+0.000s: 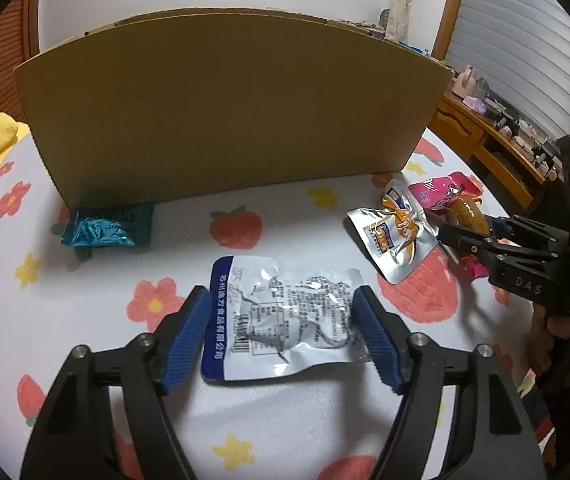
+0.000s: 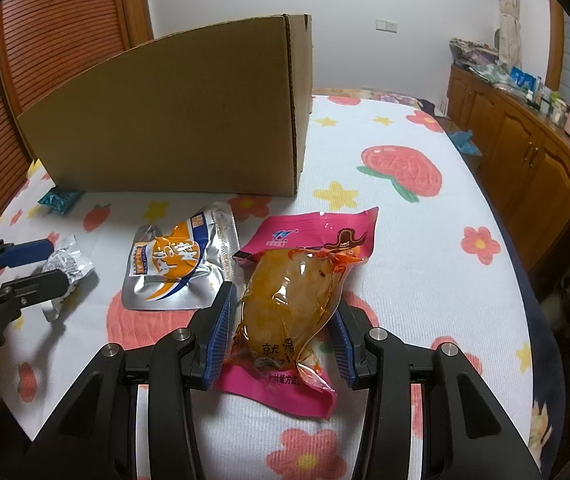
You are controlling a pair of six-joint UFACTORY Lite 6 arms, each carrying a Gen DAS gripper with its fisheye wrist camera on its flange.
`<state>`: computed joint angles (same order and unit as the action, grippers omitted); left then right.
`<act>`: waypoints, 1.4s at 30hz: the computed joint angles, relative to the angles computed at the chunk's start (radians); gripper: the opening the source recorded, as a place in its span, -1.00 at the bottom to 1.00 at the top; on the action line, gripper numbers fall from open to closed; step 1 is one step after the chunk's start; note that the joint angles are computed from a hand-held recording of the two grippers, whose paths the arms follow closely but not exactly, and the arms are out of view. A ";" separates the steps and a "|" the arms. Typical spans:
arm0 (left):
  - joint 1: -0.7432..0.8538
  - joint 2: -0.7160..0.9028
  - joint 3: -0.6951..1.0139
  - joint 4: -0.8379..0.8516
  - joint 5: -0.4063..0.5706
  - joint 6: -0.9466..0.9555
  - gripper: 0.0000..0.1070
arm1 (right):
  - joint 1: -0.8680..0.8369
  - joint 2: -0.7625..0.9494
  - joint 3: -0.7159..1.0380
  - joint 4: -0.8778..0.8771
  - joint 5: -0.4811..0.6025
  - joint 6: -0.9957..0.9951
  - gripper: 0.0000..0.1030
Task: Organize snacks
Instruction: 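Grasp the silver foil pouch with the left tool while the right tool grasps the pink-orange snack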
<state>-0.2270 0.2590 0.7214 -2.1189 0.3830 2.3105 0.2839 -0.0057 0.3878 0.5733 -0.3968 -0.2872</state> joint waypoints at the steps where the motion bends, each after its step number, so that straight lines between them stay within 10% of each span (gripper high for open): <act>1: 0.000 0.002 0.001 -0.008 0.001 0.012 0.46 | 0.000 0.001 0.000 -0.006 0.000 0.005 -0.14; 14: -0.048 0.004 -0.005 -0.102 -0.041 0.154 0.46 | -0.003 0.002 -0.001 -0.020 -0.001 0.014 -0.14; 31: -0.036 -0.140 -0.147 -0.160 0.085 0.272 -0.46 | -0.004 0.004 0.000 -0.024 -0.002 0.019 -0.13; 42: 0.028 -0.228 -0.187 0.007 0.111 0.128 -0.60 | -0.008 0.003 -0.003 -0.041 -0.006 0.037 -0.17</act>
